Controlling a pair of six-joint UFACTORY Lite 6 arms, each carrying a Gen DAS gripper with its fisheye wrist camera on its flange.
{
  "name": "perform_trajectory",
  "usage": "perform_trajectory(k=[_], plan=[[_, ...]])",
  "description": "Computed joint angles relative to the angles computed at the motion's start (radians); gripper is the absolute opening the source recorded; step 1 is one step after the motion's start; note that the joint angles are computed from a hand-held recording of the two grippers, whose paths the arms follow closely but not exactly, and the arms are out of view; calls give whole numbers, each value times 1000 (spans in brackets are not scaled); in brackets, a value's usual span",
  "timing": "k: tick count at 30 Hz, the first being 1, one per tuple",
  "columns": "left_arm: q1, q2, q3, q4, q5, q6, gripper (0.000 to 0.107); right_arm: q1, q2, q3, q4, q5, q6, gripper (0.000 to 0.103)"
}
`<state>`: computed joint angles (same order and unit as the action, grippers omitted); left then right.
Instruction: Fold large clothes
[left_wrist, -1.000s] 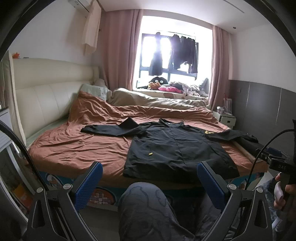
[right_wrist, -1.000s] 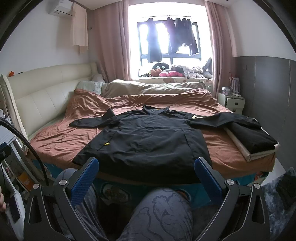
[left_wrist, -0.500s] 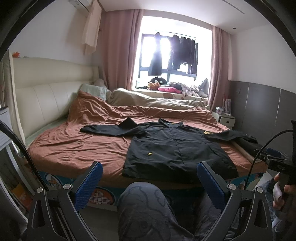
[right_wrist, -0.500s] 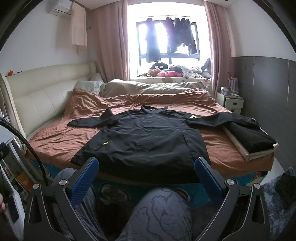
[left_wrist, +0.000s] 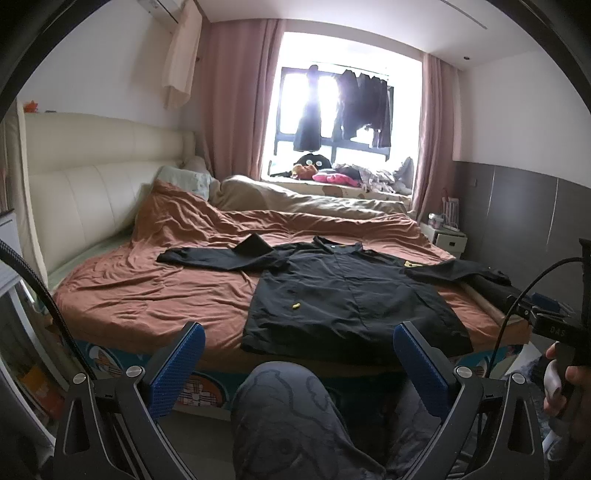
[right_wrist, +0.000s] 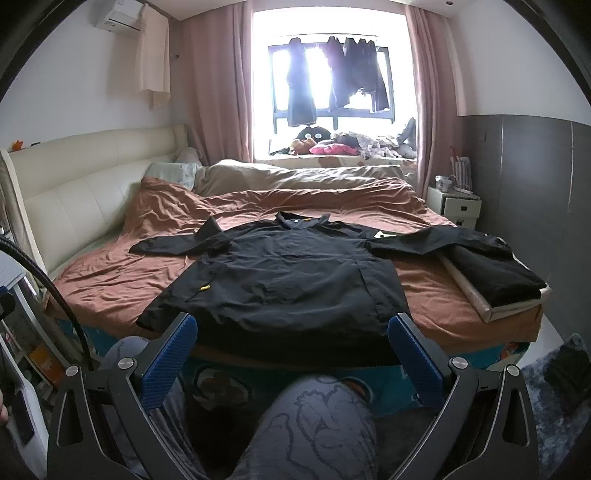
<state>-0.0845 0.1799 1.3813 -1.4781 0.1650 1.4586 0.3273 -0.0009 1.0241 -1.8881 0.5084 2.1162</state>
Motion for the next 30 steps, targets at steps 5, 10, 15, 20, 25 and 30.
perform_trajectory(k=[5, 10, 15, 20, 25, 30], plan=[[5, 1, 1, -4, 5, 5, 102, 2, -1, 0, 0, 3, -1, 103], [-7, -1, -1, -16, -5, 10, 102, 1, 2, 1, -3, 0, 1, 103], [-1, -1, -3, -24, 1, 22, 102, 0, -4, -3, -3, 1, 0, 103], [3, -3, -5, -30, 7, 28, 102, 5, -9, -10, -1, 7, -1, 103], [-2, -6, -3, -13, 5, 7, 102, 5, -20, -20, -8, 10, 5, 103], [3, -9, -7, -13, 10, 4, 102, 4, -18, -12, 6, 13, -15, 103]])
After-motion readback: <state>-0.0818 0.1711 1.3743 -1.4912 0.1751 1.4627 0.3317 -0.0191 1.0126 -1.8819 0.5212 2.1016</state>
